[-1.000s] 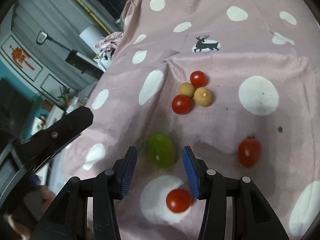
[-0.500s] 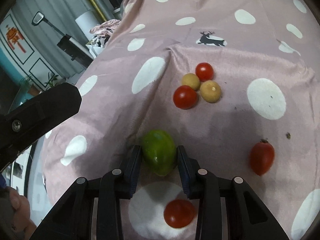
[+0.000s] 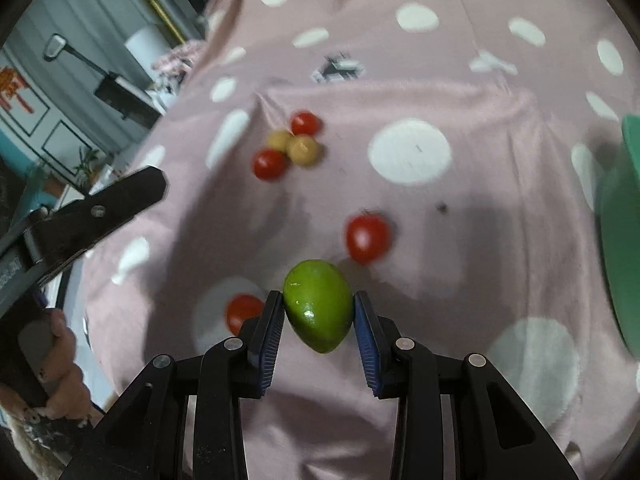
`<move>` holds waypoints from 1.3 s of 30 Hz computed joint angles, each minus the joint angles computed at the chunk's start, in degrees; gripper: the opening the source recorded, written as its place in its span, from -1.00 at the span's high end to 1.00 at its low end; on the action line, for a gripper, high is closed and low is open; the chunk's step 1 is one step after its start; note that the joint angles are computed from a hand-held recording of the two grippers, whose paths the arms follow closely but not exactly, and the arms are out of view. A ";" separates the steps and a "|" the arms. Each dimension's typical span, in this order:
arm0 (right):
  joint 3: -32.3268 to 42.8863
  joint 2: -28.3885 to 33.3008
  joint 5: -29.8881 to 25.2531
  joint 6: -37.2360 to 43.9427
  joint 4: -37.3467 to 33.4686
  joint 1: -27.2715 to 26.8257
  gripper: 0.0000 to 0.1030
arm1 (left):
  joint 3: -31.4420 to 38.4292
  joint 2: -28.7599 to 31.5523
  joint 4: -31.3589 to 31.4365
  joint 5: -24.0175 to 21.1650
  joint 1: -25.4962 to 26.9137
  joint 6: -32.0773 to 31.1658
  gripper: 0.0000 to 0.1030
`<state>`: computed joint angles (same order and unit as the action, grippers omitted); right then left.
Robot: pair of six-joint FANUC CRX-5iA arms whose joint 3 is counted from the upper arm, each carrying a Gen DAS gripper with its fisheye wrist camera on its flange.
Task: Organize fruits
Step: 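Lower the right tool around the small green mango and close it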
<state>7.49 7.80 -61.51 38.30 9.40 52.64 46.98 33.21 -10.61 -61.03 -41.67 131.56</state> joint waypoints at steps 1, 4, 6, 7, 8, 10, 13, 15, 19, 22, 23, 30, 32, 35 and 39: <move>0.33 0.28 -0.90 -0.18 -0.19 -0.24 0.28 | -0.17 0.05 0.24 0.22 -0.01 -0.55 -0.44; 1.13 1.16 -3.82 -1.37 0.77 -0.35 0.28 | 0.47 0.89 1.55 0.16 -0.16 -3.09 -0.27; 1.66 1.15 -4.08 -0.27 -1.32 -1.17 0.28 | 1.12 1.63 3.03 -0.27 0.03 -4.29 -0.22; 1.86 1.11 -4.16 0.18 -2.14 -1.46 0.28 | 1.71 2.19 3.77 -0.87 0.08 -4.86 -0.21; 2.18 1.12 -4.49 0.61 -3.08 -1.82 0.28 | 2.26 2.58 4.02 -1.39 0.05 -5.08 -0.18; 2.65 0.91 -4.79 0.79 -5.24 -2.73 0.28 | 3.06 3.16 4.17 -2.23 -0.13 -5.50 -0.16; 1.31 -0.56 -3.27 -0.30 -5.38 -3.04 0.22 | 2.54 3.29 6.32 -1.56 0.08 -6.95 -0.11; -0.46 -2.14 -1.47 -1.43 -4.09 -2.88 0.12 | 2.29 3.69 9.08 -1.10 0.48 -8.85 0.20; -3.23 -4.49 1.56 -4.62 -2.28 -3.08 0.12 | 1.98 5.18 15.52 -0.44 0.87 -12.36 0.33; -6.11 -6.46 6.34 -8.52 -2.05 -3.89 0.12 | 1.73 6.35 20.57 0.72 0.91 -15.56 0.33; -6.71 -6.93 7.69 -8.84 -2.61 -4.22 0.12 | 2.62 7.22 21.70 0.34 0.72 -16.63 0.33; -6.18 -6.40 8.96 -7.94 -5.29 -5.00 0.12 | 9.66 12.60 24.18 -4.28 -0.35 -18.03 0.33; -5.38 -5.81 7.93 -7.08 -6.10 -5.06 0.17 | 10.52 13.13 23.92 -4.76 -0.59 -17.99 0.33; -4.20 -4.67 6.14 -6.18 -6.20 -4.88 0.21 | 11.54 14.03 24.40 -5.36 -0.51 -17.87 0.33; -3.45 -3.97 5.17 -4.83 -7.49 -5.18 0.27 | 10.31 14.07 26.05 -4.36 -0.13 -17.63 0.33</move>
<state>4.04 3.83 -56.34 33.47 1.91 47.45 57.29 47.28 15.44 -65.39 -41.80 113.93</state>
